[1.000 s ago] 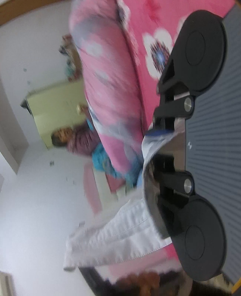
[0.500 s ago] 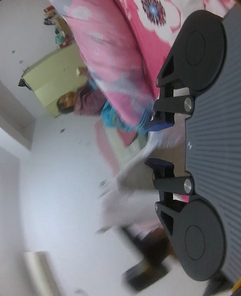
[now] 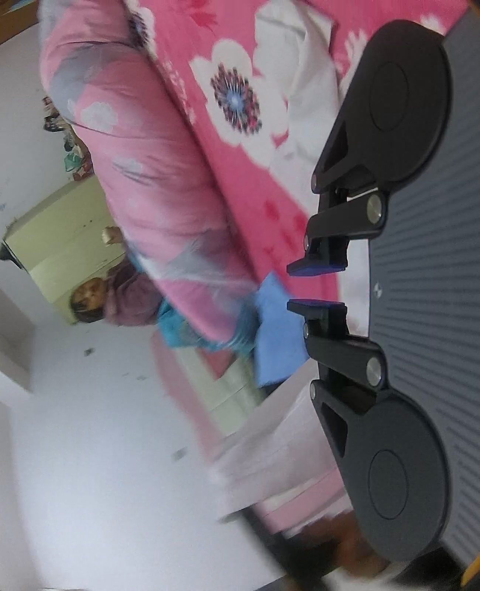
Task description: Fold clothes
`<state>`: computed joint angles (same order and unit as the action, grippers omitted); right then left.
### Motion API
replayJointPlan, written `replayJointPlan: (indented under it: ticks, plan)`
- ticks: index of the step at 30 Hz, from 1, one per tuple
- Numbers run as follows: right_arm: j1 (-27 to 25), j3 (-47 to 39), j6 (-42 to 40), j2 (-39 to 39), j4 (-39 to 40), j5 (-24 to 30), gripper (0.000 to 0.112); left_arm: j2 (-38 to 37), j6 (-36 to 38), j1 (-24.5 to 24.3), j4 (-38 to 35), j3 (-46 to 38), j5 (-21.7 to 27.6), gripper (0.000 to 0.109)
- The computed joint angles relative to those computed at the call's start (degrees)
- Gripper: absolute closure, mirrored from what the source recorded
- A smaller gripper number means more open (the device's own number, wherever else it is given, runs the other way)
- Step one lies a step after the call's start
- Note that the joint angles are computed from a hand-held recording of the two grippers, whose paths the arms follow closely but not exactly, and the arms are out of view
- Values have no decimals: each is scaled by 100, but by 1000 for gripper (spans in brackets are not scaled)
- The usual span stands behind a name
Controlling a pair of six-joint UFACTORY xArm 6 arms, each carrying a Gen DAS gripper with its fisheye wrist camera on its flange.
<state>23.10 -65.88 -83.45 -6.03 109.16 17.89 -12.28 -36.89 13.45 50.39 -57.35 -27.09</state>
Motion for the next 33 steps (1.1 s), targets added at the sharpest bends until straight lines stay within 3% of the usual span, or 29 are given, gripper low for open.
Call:
replayJointPlan:
  ticks: [2,6,10,15,21,23,27,33]
  plan:
    - [117,107,-291,-90,-18,-118,94,33,73,2,-28,25,-12,103]
    - [399,45,-1064,-167,119,-46,54,66,375,-159,-181,71,-72,103]
    - [811,-201,-1993,-70,141,46,42,-7,869,-333,-351,218,-258,103]
    - [1033,-563,-3069,212,895,-507,45,-184,2220,-561,-1271,653,-727,103]
    - [556,-508,-2361,299,1362,-378,56,-310,2235,-460,-992,811,-1068,103]
    - [538,-524,-2548,355,1557,-413,58,-366,2204,-468,-1010,871,-1141,103]
    - [766,-831,-3308,716,1839,-935,63,-503,2250,-462,-1169,1001,-1365,103]
    - [851,-1576,-3628,1455,2457,-1654,84,-720,2154,-275,-1226,1162,-1668,103]
